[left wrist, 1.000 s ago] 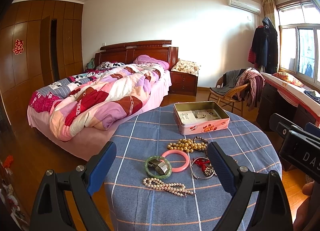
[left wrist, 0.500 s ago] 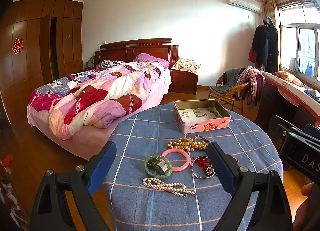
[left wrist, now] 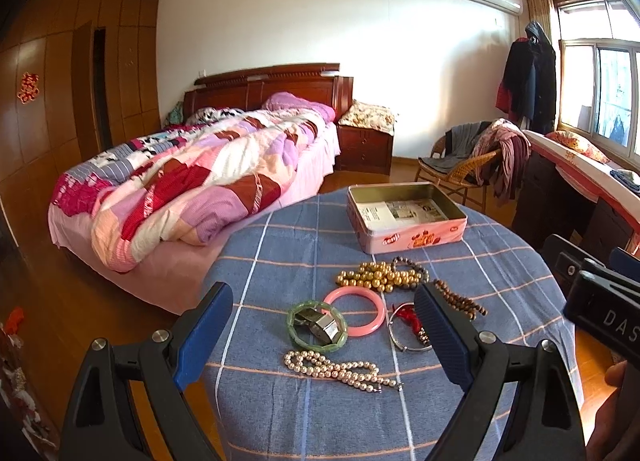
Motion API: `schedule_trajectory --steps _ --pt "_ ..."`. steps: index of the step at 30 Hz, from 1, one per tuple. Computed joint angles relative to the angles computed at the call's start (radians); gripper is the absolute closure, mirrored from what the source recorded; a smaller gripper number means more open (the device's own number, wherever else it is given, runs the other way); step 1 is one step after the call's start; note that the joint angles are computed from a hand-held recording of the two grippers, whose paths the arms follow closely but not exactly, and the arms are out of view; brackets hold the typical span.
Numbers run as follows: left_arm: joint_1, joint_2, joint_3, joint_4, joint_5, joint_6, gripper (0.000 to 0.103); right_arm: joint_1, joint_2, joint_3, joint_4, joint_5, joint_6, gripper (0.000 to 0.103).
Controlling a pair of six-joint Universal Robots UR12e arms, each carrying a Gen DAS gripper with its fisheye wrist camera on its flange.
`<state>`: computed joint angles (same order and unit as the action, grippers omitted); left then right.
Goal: Organize jewelry
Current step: 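Grasp the green jade bangle with the left tool while the right tool grasps the brown wooden bead bracelet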
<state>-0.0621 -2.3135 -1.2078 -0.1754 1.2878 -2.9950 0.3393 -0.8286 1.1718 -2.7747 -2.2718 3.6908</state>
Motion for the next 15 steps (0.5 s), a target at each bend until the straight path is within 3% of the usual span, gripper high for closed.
schedule_trajectory --steps 6,9,12,15 --pt "0.019 -0.046 0.060 -0.096 0.036 -0.024 0.011 -0.023 -0.001 0.027 0.020 0.049 0.027 0.000" --pt "0.027 -0.064 0.086 -0.159 -0.003 -0.003 0.011 -0.034 0.000 0.037 0.041 0.090 0.039 0.000" --pt "0.019 -0.086 0.114 -0.206 0.016 0.055 0.011 -0.044 0.007 0.034 0.066 0.129 0.031 0.013" --pt "0.014 -0.109 0.157 -0.278 0.019 0.078 0.022 -0.053 0.013 0.029 0.089 0.156 0.027 0.015"
